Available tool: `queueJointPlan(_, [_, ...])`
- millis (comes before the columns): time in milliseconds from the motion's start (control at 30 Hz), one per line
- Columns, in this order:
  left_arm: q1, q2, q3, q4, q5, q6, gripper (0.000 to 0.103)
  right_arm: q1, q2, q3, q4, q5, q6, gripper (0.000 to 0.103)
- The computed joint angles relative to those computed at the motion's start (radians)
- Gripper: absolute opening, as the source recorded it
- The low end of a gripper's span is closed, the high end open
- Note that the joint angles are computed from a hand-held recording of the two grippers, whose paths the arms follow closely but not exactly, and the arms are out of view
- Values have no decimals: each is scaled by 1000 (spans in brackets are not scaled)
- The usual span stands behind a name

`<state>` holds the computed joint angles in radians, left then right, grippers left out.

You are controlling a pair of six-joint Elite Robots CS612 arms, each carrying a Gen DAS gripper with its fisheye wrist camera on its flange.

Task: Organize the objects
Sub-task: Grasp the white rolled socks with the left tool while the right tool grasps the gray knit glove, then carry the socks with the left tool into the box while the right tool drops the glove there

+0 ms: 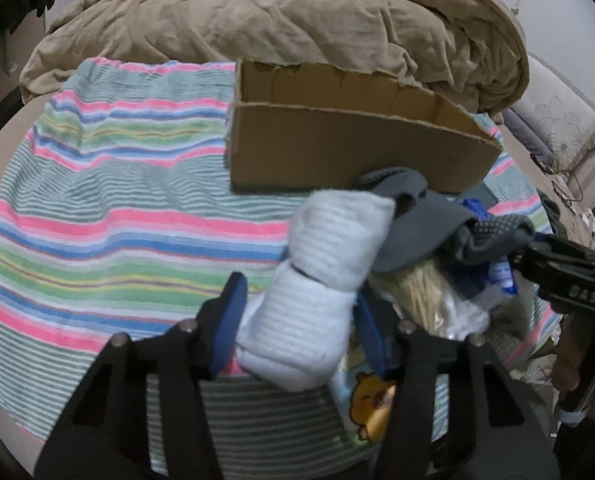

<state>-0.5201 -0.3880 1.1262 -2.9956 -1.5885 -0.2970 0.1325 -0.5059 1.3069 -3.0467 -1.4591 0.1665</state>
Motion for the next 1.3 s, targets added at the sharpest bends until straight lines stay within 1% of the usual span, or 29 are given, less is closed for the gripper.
queueJointPlan(33, [1, 1, -1, 0, -3, 4, 47, -1, 4, -5, 5, 9, -6, 67])
queueJointPlan(67, [1, 1, 1, -6, -9, 7, 44, -1, 7, -11, 16, 18, -16, 65])
queueJointPlan(133, [1, -2, 8, -16, -10, 13, 40, -2, 9, -13, 19, 41, -30, 53])
queueJointPlan(167, [1, -5, 12, -21, -10, 16, 38, -1, 8, -11, 16, 43, -36, 51])
queueJointPlan(233, [0, -9, 21, -32, -11, 15, 36, 1, 3, -3, 4, 39, -53, 43])
queueJointPlan(300, [0, -17, 32, -42, -10, 15, 35, 1, -2, 8, -18, 39, -54, 39])
queueJointPlan(533, [-1, -47, 74, -99, -9, 13, 33, -3, -29, 47, -118, 22, -24, 37])
queueJointPlan(767, [-10, -83, 107, -143, -8, 29, 33, -11, -63, 86, -194, 25, -10, 37])
queueJointPlan(900, [-11, -86, 88, -124, 0, 29, 33, -17, -78, 96, -223, 26, -9, 37])
queueJointPlan(1033, [-10, -76, 42, -106, -7, 38, 33, -24, -82, 79, -227, 26, -12, 37])
queueJointPlan(1133, [-8, -55, -17, -83, -24, 54, 33, -28, -75, 52, -227, 23, -21, 37])
queueJointPlan(1300, [-4, 12, -162, -4, -64, 74, 33, -34, -45, -16, -204, 25, -46, 37])
